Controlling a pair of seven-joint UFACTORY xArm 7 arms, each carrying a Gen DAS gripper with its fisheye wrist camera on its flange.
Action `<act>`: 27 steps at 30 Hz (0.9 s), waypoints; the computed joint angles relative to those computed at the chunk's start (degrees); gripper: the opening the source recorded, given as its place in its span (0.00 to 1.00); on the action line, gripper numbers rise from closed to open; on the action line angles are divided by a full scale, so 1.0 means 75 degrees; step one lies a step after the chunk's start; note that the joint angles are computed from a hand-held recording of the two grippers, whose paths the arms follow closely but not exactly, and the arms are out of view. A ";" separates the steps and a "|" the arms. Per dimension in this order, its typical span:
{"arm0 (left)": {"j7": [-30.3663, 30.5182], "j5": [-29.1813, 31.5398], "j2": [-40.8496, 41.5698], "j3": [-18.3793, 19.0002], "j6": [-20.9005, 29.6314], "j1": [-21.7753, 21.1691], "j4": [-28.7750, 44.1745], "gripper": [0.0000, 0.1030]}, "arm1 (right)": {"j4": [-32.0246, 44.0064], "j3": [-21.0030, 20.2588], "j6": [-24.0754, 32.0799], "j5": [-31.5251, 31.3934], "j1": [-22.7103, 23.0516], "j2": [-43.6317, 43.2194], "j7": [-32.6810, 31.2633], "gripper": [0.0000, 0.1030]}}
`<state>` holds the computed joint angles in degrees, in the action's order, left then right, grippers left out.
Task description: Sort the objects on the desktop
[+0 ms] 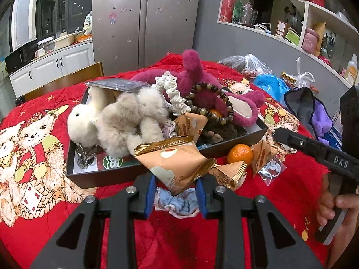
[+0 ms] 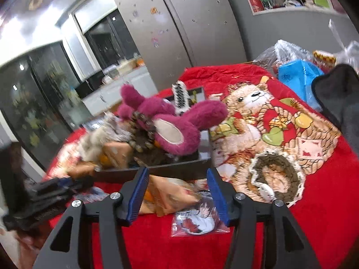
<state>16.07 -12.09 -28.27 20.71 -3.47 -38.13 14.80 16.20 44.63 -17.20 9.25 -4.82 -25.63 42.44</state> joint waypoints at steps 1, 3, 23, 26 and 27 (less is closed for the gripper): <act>0.0037 0.0000 -0.0038 0.0100 0.0092 -0.0065 0.0033 0.30 | 0.0001 -0.0162 -0.0098 -0.0069 0.0154 0.0087 -0.0029 0.54; 0.0088 -0.0058 -0.0058 0.0166 0.0122 -0.0110 0.0046 0.30 | 0.0116 0.0136 -0.0109 -0.0026 -0.0034 0.0156 -0.0179 0.55; 0.0701 -0.0460 -0.0022 -0.0004 0.0232 0.0016 0.0083 0.31 | 0.0856 0.1793 0.0765 -0.1740 -0.1986 0.0767 0.0698 0.48; 0.0624 -0.0319 -0.0114 -0.0317 0.0104 0.0281 -0.0011 0.31 | 0.0835 0.1606 0.0855 -0.1694 -0.1747 0.0732 0.0624 0.44; 0.0584 -0.0245 -0.0152 -0.0435 0.0070 0.0390 -0.0048 0.31 | 0.0847 0.1571 0.0934 -0.1710 -0.1700 0.0694 0.0620 0.42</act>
<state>20.46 -13.92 -29.41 17.45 -2.95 -35.20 14.44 22.55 56.41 -10.19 -3.58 -17.57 -20.43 47.09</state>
